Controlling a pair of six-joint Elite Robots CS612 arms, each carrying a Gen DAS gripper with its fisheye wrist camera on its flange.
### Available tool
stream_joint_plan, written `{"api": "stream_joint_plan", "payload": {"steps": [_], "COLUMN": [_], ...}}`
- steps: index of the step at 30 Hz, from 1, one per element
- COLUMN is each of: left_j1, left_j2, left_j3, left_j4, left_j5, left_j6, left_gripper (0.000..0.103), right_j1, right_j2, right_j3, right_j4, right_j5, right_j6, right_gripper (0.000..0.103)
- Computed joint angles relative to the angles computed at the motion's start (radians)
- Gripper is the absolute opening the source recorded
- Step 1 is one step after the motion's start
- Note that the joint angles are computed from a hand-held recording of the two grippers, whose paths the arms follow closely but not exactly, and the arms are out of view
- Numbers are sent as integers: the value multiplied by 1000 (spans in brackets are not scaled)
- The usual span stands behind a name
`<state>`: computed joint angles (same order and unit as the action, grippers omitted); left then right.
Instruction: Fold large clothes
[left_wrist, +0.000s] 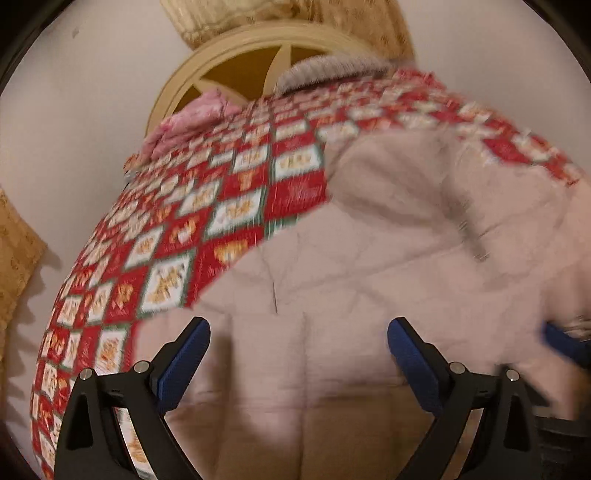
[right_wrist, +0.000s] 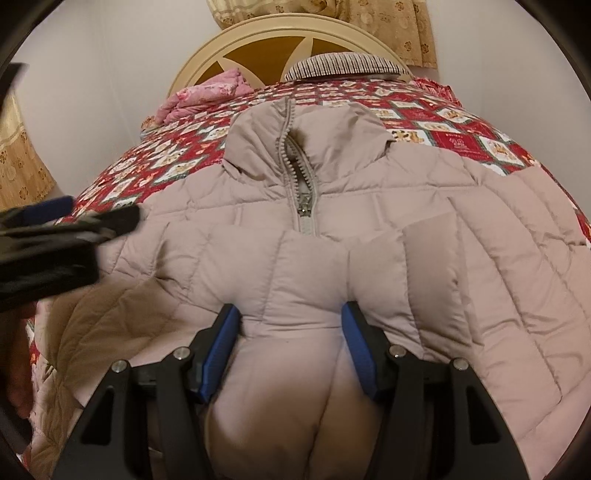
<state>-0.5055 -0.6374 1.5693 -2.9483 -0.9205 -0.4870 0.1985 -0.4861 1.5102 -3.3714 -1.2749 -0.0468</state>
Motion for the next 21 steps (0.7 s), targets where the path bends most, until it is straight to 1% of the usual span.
{"api": "stream_joint_plan", "payload": {"steps": [1,2,3,5,7,8,9,10,12,13,14,16,17,19,20,21], "left_j1": [8,11,12,9,10,11,11,12,12,13,14,18,19,21,22,22], "left_j2": [14,21,23,26,26,26,27,27,28,29,29,32,32,31,32,32], "left_j3": [-2,5,13,24,27,28,28,28,30,28,29,27,28,29,28,28], "left_j4": [-19,-65,-100,-141,-157,-163,-167,-171,-181,-183,-187,-193,-196,-198,-199,-200], "left_j5": [-29,-40,-43,-32,-40,-46,-48,-49,-49,-50,-52,-63,-69,-79,-81,-83], "left_j6": [-17,-22,-31,-30,-34,-37,-41,-42,-47,-49,-50,-51,-53,-57,-58,-58], "left_gripper": [98,98,98,98,98,98,98,98,98,98,98,98,98,98,98,98], "right_j1": [-1,-3,-8,-24,-41,-46,-47,-45,-46,-41,-35,-27,-20,-16,-10,-7], "right_j2": [-1,-2,-5,-21,-39,-46,-53,-57,-49,-40,-27,1,25,58,84,100], "right_j3": [1,4,7,19,32,29,16,-12,-89,-133,-183,-272,-344,-430,-493,-528], "right_j4": [-2,-4,0,17,-25,-49,-49,-20,57,89,130,215,292,383,447,492], "right_j5": [4,15,31,91,127,125,110,90,77,46,6,-26,-50,-63,-77,-89], "right_j6": [1,4,3,16,63,88,100,105,127,131,125,120,123,128,130,126], "right_gripper": [60,60,60,62,69,75,79,81,82,82,82,82,82,82,81,81]}}
